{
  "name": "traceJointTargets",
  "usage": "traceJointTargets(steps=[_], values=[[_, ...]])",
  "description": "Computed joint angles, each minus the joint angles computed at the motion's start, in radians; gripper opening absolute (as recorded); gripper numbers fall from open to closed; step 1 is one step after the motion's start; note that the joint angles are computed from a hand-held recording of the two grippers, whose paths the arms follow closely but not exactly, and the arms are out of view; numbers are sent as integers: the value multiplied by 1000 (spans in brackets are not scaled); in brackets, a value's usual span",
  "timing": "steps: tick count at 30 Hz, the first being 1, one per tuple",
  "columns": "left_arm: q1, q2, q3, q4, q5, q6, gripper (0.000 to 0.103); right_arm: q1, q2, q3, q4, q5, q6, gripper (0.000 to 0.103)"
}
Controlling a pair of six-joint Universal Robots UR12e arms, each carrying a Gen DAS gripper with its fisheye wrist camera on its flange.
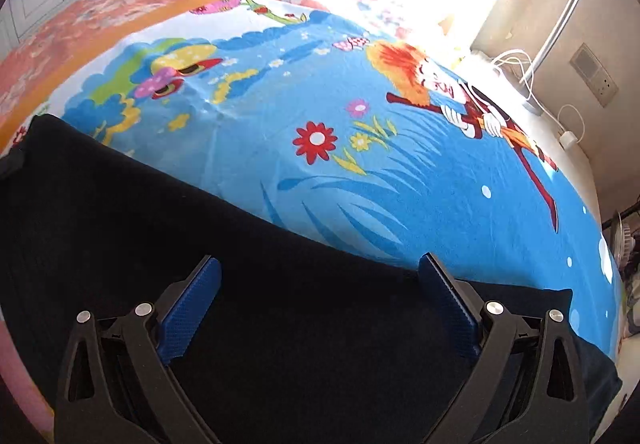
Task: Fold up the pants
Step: 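Lift the pants edge with the left tool while the right tool grips the waistband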
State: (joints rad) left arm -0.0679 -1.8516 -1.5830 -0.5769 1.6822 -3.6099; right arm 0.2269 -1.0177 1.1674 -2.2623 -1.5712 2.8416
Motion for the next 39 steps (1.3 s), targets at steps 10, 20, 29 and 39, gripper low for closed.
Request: traceJointTargets(steps=[10,20,29,39], values=[[59,-53,80,-130,-12,99,56,11,-19,18,-55,-4,-7,96],[101,165,-238,228,-101,-377,54,114,-34,38,-97,-41,-125,96],[155,205,-434,520,-320,-648,43,105,-28,72,-103,-48,-98,97],[183,141,-414,578,-388,-709,43,115,-47,131,-234,-79,-128,97]])
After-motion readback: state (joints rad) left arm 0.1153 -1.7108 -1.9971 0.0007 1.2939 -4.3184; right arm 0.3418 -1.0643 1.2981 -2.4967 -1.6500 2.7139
